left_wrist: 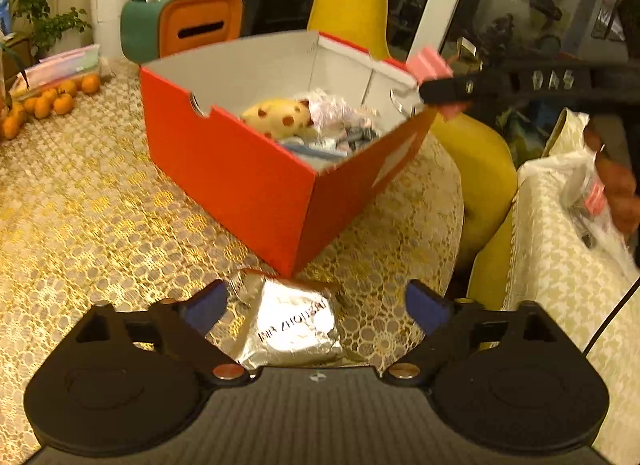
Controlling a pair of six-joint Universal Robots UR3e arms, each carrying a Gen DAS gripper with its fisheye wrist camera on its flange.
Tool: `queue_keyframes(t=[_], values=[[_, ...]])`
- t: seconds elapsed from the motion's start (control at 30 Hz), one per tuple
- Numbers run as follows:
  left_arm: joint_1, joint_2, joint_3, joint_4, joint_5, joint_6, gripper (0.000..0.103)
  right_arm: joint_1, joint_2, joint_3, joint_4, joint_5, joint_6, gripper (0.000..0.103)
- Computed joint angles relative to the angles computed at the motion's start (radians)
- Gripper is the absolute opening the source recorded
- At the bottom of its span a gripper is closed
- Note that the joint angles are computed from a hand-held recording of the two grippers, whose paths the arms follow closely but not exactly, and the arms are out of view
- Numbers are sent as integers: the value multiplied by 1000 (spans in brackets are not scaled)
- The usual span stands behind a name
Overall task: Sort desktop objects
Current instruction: 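Carry the silver pouch and the pink clip over the red box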
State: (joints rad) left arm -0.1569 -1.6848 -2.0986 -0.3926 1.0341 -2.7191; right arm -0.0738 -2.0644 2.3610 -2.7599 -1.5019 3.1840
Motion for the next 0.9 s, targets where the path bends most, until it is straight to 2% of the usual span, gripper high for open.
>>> queue_keyframes(t=[0.3,0.43,0.47,0.57,0.6,0.7,0.9], values=[[-59,-130,55,20,92,-21,99,-11,1,2,-1,8,-6,33],[-64,-145,31,84,112,-38,98,-26,-5,7,3,22,-13,33],[-66,-147,29,93,114,-40,94,-28,-3,7,3,23,-13,33],[-73,-148,30,97,134,-34,65,-46,-3,13,1,37,-22,33],[-82,-153,35,109,154,-38,63,-52,-5,17,0,41,-24,33],[-70,-147,28,108,135,-31,56,-60,-12,23,1,48,-26,33],[-55,-94,-10,106,119,-34,53,-62,-17,23,2,48,-26,33]])
